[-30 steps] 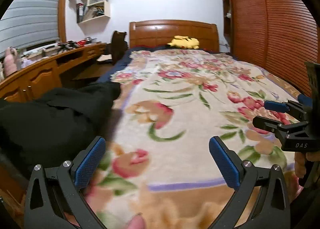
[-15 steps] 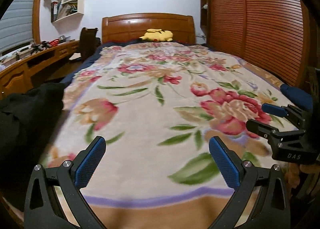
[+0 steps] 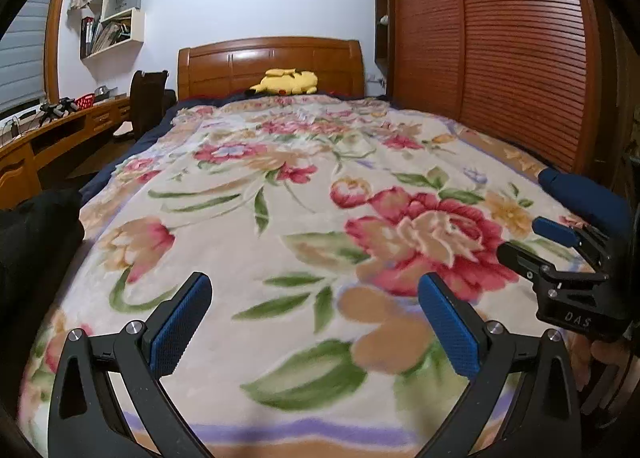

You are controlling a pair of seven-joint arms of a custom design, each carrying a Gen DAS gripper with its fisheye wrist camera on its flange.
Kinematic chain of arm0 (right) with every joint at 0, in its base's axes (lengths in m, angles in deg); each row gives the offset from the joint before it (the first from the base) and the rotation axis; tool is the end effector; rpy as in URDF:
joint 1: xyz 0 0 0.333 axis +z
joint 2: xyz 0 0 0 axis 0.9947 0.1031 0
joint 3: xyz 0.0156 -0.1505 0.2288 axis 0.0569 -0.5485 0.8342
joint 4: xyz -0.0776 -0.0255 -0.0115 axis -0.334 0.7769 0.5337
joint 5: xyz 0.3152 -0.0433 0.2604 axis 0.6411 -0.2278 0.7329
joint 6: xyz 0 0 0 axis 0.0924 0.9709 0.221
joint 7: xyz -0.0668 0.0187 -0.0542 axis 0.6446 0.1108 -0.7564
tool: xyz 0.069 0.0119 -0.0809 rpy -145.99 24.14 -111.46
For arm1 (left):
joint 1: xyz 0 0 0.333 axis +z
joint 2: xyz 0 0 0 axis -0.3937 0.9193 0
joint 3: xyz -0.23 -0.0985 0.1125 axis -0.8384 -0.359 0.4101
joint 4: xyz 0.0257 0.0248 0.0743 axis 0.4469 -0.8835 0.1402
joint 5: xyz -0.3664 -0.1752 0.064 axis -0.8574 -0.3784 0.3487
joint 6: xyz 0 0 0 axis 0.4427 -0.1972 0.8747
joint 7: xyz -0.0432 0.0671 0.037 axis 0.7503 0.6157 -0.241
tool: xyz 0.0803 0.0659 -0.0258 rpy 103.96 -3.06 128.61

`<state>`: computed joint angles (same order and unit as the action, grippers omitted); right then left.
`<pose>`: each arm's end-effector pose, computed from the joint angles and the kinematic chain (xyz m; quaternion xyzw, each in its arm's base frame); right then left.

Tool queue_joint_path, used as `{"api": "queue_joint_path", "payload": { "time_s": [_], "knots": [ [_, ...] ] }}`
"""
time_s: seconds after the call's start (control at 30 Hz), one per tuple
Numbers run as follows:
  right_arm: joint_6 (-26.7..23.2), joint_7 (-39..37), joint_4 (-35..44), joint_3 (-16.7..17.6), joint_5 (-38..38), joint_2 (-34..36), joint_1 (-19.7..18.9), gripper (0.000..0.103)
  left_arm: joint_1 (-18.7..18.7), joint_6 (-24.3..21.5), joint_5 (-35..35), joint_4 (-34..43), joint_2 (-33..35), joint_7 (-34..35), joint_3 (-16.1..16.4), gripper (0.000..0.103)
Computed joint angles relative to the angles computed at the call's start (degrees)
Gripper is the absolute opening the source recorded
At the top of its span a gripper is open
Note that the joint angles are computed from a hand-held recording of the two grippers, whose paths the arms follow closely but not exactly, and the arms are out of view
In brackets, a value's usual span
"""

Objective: Fold large clothes

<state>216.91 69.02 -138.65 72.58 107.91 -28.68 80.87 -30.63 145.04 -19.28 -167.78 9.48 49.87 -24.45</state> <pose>0.6468 -0.0577 0.5458 -0.7507 0.3333 -0.2583 0.5085 0.3302 -0.1678 0.4886 -0.6397 0.5713 -0.3497 0.3769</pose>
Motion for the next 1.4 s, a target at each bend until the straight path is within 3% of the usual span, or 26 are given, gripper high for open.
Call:
{"api": "queue_joint_path", "payload": {
  "time_s": [0.2,0.6,1.4],
  "knots": [
    [-2.7,-1.5,-3.1,-1.0,3.5,-2.7,-0.6,0.083,3.5,4.1,2.7,-2.0,-2.9,-5.7,-3.9,0.103],
    [-3.7,-8.9,-10.8,-4.2,11.2,-7.9,0.0,0.083,-0.4,0.4,3.3,-5.8,-8.9,-7.0,-4.2,0.103],
    [-4.6,-10.3,-8.0,-3.2,12.9,-4.5,-1.1,0.083,-1.7,-0.8,3.5,-7.3,-11.3,-7.3,-3.6,0.103]
  ]
}}
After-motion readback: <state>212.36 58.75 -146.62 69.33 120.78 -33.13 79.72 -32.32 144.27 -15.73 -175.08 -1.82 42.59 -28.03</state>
